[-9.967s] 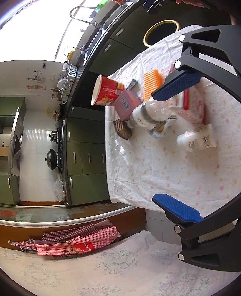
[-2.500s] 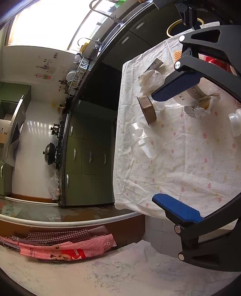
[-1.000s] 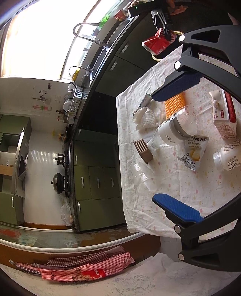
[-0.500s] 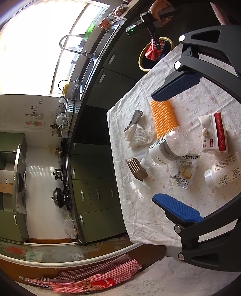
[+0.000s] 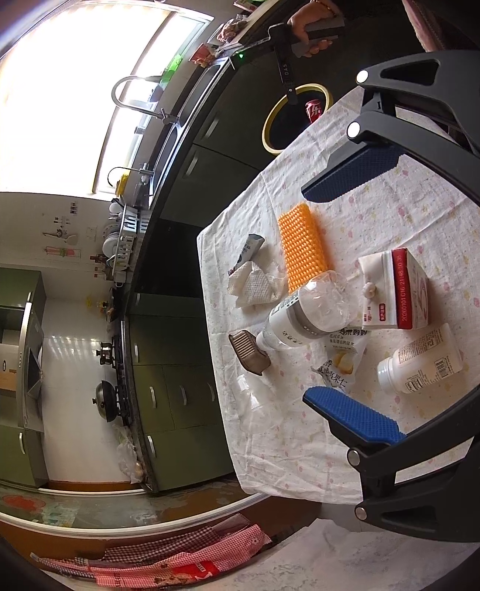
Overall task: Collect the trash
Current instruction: 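Carry the can over the yellow bin and open the right gripper, then grasp the red-and-white milk carton with the left gripper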
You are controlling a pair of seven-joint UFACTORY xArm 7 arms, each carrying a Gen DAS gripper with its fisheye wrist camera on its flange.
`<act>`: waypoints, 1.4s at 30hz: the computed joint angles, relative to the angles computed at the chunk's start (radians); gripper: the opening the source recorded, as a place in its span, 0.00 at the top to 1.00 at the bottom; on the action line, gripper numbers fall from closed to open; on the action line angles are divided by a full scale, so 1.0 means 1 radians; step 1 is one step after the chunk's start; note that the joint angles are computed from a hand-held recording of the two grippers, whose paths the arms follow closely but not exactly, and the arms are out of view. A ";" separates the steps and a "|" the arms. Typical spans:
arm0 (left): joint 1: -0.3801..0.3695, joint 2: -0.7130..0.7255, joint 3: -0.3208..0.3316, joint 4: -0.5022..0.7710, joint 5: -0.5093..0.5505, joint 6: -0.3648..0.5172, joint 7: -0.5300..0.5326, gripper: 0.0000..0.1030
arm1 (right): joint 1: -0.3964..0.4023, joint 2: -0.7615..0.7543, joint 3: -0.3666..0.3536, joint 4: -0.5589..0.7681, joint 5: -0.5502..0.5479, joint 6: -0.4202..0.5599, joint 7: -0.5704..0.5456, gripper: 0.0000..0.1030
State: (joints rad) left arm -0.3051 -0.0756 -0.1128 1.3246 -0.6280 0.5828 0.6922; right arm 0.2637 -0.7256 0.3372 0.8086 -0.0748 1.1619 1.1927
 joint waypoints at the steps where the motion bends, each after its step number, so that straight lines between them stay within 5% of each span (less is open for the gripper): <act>1: 0.000 -0.006 -0.003 -0.013 0.017 -0.002 -0.007 0.04 | -0.002 0.009 0.009 0.007 -0.005 -0.010 0.005 0.24; 12: -0.009 -0.045 -0.003 -0.131 0.145 -0.028 -0.115 0.04 | 0.022 0.073 0.108 0.086 -0.082 -0.061 0.095 0.24; 25: -0.025 -0.026 -0.007 -0.180 0.202 -0.065 -0.108 0.06 | 0.066 0.141 0.115 0.108 -0.124 -0.138 0.128 0.24; 37: -0.017 0.006 -0.020 -0.179 0.238 -0.044 -0.130 0.29 | 0.085 0.159 0.099 0.095 -0.127 -0.170 0.135 0.24; 42: -0.012 0.014 -0.019 -0.173 0.228 -0.015 -0.127 0.49 | 0.089 0.164 0.096 0.094 -0.129 -0.181 0.136 0.24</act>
